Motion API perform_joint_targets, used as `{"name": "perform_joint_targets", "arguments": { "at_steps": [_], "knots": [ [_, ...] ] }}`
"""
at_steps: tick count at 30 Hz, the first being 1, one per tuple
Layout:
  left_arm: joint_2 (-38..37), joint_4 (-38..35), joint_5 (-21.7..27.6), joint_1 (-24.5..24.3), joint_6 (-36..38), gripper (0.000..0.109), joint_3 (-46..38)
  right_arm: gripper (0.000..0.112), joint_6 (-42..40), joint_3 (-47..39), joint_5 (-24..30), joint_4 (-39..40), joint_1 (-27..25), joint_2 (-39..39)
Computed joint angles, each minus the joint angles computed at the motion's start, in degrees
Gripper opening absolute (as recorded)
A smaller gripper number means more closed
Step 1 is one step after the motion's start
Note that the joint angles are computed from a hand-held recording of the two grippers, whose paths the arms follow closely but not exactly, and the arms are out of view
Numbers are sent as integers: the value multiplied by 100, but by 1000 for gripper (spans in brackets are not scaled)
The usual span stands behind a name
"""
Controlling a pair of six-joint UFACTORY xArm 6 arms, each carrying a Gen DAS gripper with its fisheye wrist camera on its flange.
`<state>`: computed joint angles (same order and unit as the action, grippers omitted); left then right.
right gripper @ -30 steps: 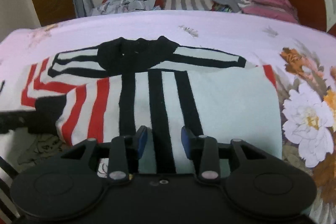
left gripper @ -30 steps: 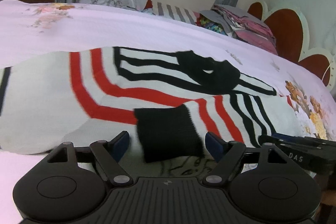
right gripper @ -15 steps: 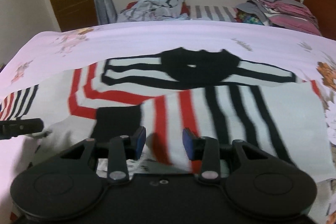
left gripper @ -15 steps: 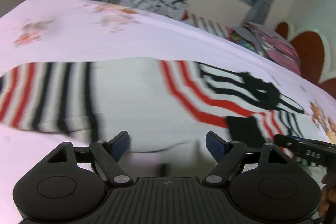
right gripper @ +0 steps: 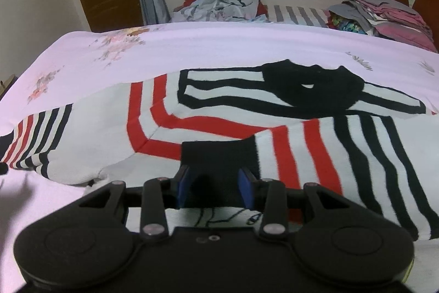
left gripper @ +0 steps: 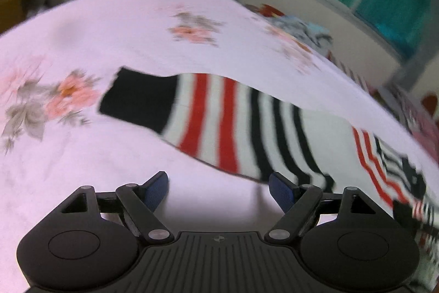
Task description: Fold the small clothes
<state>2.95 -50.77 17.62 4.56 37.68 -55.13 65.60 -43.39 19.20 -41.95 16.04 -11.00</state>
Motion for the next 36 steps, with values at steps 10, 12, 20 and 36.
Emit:
{"name": "perform_joint_targets", "arguments": {
  "at_steps": [10, 12, 20, 36],
  "knots": [
    [1128, -2753, 788, 429, 1232, 80, -1169, 38, 365, -21, 125, -231, -6, 45],
    [1308, -2948, 790, 416, 1131, 66, -1380, 37, 454, -15, 109, -306, -16, 52],
    [1612, -3491, 669, 358, 1382, 8, -1707, 35, 885, -79, 443, -675, 25, 74],
    [699, -4155, 2192, -1339, 3149, 7, -1692, 36, 941, 1081, -231, -469, -526, -1381]
  ]
}}
